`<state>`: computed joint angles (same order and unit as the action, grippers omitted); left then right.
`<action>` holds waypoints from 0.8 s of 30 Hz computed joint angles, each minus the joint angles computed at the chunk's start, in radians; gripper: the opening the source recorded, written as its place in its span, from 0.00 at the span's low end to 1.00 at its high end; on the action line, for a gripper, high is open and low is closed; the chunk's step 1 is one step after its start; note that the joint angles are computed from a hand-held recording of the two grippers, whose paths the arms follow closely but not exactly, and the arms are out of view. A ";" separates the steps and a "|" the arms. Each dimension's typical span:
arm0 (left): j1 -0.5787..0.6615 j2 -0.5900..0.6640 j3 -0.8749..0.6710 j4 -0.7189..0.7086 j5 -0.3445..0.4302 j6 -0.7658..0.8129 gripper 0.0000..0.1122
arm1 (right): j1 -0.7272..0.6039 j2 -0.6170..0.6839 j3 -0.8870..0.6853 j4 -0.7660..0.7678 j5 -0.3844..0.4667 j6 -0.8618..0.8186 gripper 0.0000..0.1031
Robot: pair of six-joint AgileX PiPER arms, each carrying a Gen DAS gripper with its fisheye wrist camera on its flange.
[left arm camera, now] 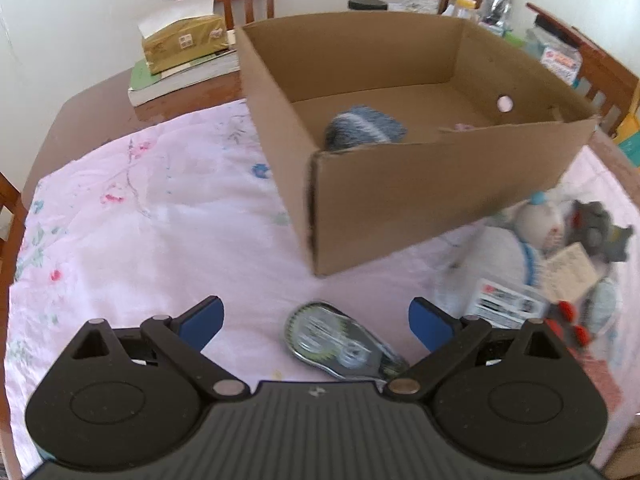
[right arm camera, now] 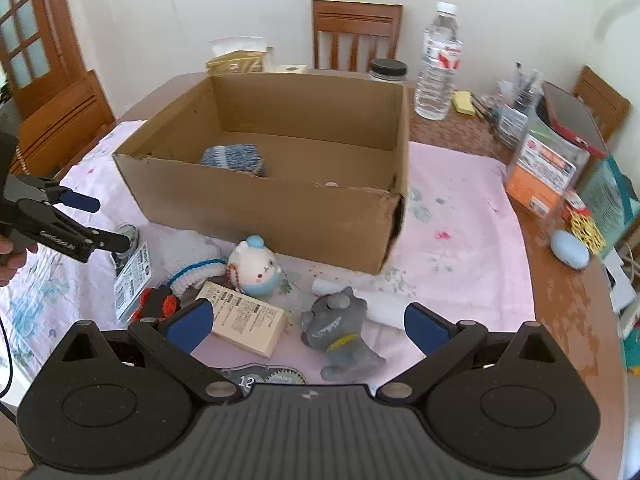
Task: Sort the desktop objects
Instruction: 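Lower the left tool onto the correction tape roller and grasp it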
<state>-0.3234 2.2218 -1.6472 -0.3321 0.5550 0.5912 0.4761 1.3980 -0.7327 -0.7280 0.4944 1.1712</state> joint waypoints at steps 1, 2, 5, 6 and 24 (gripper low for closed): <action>0.001 0.015 -0.018 0.014 0.003 -0.011 0.88 | 0.009 -0.002 0.003 -0.013 0.012 0.031 1.00; 0.003 0.028 -0.036 0.020 0.010 -0.016 0.88 | 0.015 -0.005 0.006 -0.018 0.022 0.051 1.00; 0.007 0.058 -0.073 0.032 0.017 -0.022 0.88 | 0.034 -0.008 0.010 -0.028 0.051 0.102 1.00; 0.006 0.065 -0.082 0.050 0.016 -0.038 0.88 | 0.040 -0.008 0.009 -0.032 0.060 0.115 1.00; 0.065 0.014 0.033 0.046 -0.017 -0.028 0.88 | 0.054 0.035 -0.049 -0.049 0.071 0.151 1.00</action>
